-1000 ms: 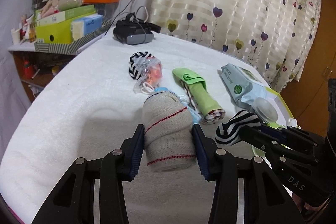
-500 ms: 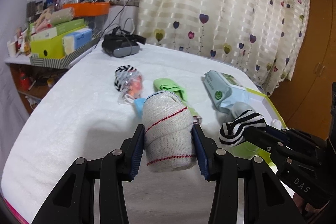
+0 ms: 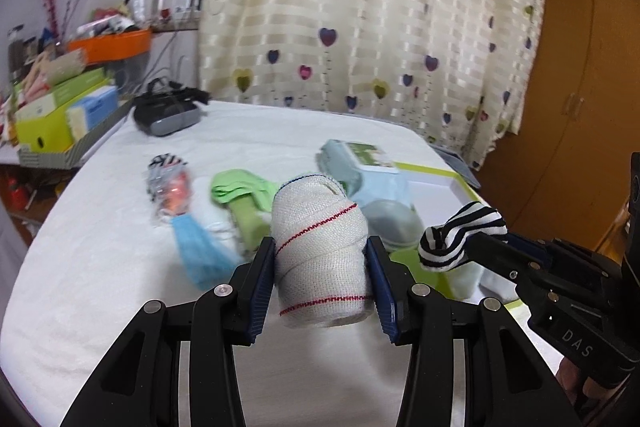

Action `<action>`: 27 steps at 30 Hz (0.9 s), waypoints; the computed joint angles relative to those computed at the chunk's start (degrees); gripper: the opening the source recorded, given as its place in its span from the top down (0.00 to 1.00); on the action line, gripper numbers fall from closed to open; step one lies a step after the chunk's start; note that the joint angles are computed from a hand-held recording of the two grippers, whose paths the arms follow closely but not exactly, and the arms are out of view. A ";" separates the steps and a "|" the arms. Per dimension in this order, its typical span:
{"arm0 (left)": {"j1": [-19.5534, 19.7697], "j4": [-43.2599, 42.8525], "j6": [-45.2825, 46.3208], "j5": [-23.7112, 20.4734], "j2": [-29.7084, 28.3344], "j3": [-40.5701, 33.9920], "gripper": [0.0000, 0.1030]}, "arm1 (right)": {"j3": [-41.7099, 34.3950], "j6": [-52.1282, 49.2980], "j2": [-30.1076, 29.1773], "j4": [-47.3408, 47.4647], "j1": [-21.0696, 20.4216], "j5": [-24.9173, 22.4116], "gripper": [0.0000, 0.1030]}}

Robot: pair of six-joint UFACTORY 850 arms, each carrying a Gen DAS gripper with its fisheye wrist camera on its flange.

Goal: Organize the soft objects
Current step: 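Carry both rolled socks into the white box and open both tools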

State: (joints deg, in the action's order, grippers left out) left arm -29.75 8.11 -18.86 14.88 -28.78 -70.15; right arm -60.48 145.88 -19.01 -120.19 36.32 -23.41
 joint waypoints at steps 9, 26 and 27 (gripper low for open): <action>-2.80 5.84 -3.91 -1.22 -1.50 -3.22 0.58 | 4.93 1.57 3.93 1.20 -1.72 -2.68 0.84; -5.48 17.04 -12.92 -2.12 -4.21 -7.82 0.58 | 9.16 3.38 6.95 2.91 -3.83 -4.94 0.84; -5.59 18.20 -13.90 -2.17 -4.48 -8.18 0.58 | 9.30 3.52 7.00 2.89 -4.02 -4.96 0.84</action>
